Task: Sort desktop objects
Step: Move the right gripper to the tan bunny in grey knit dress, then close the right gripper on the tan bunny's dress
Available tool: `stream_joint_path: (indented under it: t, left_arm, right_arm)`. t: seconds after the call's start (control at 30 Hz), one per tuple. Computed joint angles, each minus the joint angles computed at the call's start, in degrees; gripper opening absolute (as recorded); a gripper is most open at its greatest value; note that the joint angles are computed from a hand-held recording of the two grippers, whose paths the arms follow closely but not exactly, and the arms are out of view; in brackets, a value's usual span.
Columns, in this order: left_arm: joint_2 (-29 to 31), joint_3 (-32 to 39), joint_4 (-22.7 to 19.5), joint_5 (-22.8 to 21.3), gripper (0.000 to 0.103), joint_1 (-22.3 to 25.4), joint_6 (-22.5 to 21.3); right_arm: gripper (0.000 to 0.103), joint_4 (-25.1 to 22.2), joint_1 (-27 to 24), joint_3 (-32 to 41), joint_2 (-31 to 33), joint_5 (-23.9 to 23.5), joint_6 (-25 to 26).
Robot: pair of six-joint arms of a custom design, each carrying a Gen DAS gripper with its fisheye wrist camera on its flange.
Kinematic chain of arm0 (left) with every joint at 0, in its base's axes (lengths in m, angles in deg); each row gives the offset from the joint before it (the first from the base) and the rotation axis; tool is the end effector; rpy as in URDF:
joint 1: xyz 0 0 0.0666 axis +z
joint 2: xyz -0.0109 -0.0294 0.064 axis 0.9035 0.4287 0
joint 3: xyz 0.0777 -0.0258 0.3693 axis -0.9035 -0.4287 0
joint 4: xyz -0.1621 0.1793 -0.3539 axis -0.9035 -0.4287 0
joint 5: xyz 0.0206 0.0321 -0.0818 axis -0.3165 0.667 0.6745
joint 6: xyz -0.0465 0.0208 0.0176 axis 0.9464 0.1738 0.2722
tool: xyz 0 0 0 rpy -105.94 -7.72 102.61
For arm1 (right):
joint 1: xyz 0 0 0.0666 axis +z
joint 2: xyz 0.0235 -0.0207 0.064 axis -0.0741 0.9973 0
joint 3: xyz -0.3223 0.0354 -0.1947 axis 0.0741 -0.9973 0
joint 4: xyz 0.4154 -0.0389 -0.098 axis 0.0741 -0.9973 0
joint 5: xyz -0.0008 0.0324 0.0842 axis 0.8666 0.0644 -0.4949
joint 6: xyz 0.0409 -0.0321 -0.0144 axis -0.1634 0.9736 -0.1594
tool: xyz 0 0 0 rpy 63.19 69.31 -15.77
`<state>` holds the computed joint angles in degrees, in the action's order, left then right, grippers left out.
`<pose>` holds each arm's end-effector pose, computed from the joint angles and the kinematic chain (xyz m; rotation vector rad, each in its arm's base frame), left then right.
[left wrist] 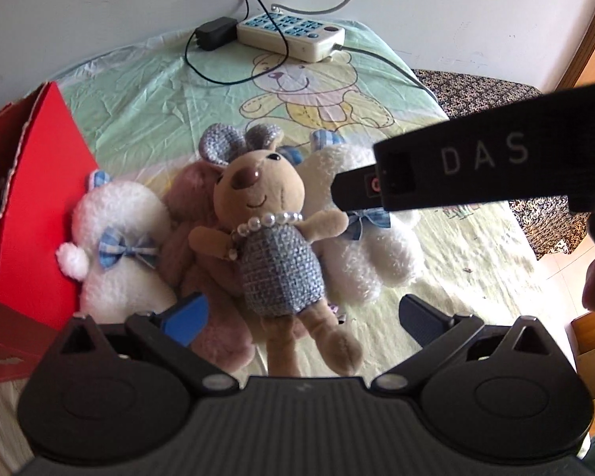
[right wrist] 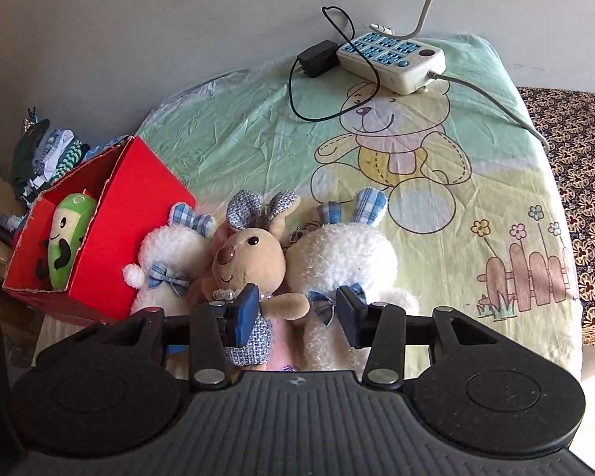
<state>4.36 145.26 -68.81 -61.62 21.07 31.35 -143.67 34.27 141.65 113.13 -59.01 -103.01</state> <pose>0.4050 -0.3914 0.5281 1.1362 2.4110 -0.3807 0.3507 0.2627 0.5227 0.6337 2.3866 0.3154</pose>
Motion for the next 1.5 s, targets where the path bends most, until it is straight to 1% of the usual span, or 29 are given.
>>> stream_joint_path:
  t: [0.17, 0.2, 0.27, 0.33, 0.37, 0.4, 0.43, 0.47, 0.5, 0.53, 0.63, 0.77, 0.83, 0.9, 0.93, 0.97, 1.0, 1.03, 1.13, 1.17, 1.27, 1.33, 1.43, 1.5]
  left_arm:
    - [1.07, 0.56, -0.65, -0.47, 0.102, -0.04, 1.42]
    - [1.13, 0.5, -0.57, -0.56, 0.101, -0.04, 1.62]
    - [1.21, 0.28, -0.36, -0.77, 0.096, -0.04, 1.99]
    - [1.58, 0.42, -0.76, -0.52, 0.086, 0.06, 2.23]
    - [1.66, 0.37, -0.74, -0.48, 0.084, 0.11, 2.35]
    - [1.63, 0.2, -0.46, -0.47, 0.081, 0.14, 2.31]
    - [1.66, 0.14, -0.37, 0.01, 0.072, 0.26, 2.17]
    - [1.89, 0.36, -0.7, 0.98, 0.067, 0.5, 2.1]
    - [2.17, 0.55, -1.14, 1.82, 0.059, 0.75, 2.12]
    - [2.5, 0.71, -1.69, 2.55, 0.058, 1.01, 2.22]
    - [2.66, -0.19, -2.04, 3.51, 0.058, 1.59, 2.6]
    - [1.05, -2.75, 0.86, 2.2, 0.058, 0.68, 0.51]
    - [1.05, -2.92, 1.28, 1.84, 0.058, 0.23, -0.38]
    - [1.39, -2.71, 1.28, 1.75, 0.058, -0.06, -0.94]
    - [1.8, -2.3, 1.01, 1.76, 0.055, -0.11, -1.02]
    - [2.13, -1.98, 0.85, 1.58, 0.053, -0.15, -1.12]
    - [2.39, -1.76, 0.8, 1.24, 0.047, -0.17, -1.26]
    - [2.57, -1.54, 0.72, 1.19, 0.043, -0.17, -1.47]
    - [2.71, -1.2, 0.47, 1.86, 0.036, -0.14, -2.06]
    - [2.57, -1.32, 0.56, 1.62, 0.035, -0.32, -2.22]
    - [1.27, -2.24, 1.51, 0.76, 0.032, -1.03, -3.16]
    - [0.01, -2.84, 2.35, 0.95, 0.03, -1.3, -3.92]
    - [-2.14, -3.32, 3.69, 2.5, 0.028, -1.19, -4.92]
    - [-3.37, -3.37, 4.5, 3.72, 0.028, -0.93, -5.3]
  right_arm:
    - [0.046, 3.38, -1.27, -1.71, -0.65, -4.09, -0.43]
    - [0.046, 3.58, -1.39, -1.74, -0.6, -4.46, -0.48]
    - [0.046, 4.01, -1.58, -1.56, -0.3, -5.37, -0.13]
    - [0.046, 4.51, -1.74, -1.29, 0.12, -6.43, 0.4]
    - [0.046, 4.81, -1.83, -1.15, 0.38, -7.0, 0.6]
    - [0.047, 5.06, -1.92, -1.02, 0.63, -7.45, 0.68]
    - [0.047, 5.28, -2.05, -0.92, 0.89, -7.9, 0.7]
    - [0.047, 5.36, -2.27, -0.85, 1.17, -8.37, 0.64]
    - [0.048, 5.47, -2.48, -0.86, 1.38, -8.87, 0.63]
    - [0.049, 5.72, -2.66, -0.97, 1.49, -9.37, 0.68]
    - [0.052, 6.55, -3.14, -1.38, 1.78, -10.93, 0.45]
    - [0.055, 6.92, -3.5, -1.27, 2.6, -11.75, -0.02]
    - [0.055, 7.34, -3.77, -1.28, 2.95, -11.97, 0.06]
    - [0.058, 7.97, -4.26, -1.62, 3.14, -12.55, -0.06]
    - [0.058, 8.47, -4.52, -2.0, 3.05, -13.04, -0.36]
    - [0.056, 9.05, -4.71, -2.42, 2.86, -13.52, -0.59]
    - [0.052, 9.63, -4.91, -2.85, 2.67, -14.01, -0.84]
    - [0.051, 10.08, -5.03, -3.19, 2.46, -14.39, -0.97]
    - [0.047, 9.76, -4.49, -3.14, 2.12, -13.79, -0.65]
    - [0.047, 9.45, -4.13, -3.0, 1.98, -13.2, -0.62]
    - [0.046, 8.52, -2.6, -2.61, 1.05, -10.16, -1.17]
    - [0.046, 8.14, -1.58, -2.37, 0.29, -8.07, -2.26]
    - [0.045, 7.79, 0.13, -1.54, -0.43, -4.48, -3.52]
    - [0.044, 7.43, 1.57, 0.05, 0.0, -1.24, -3.39]
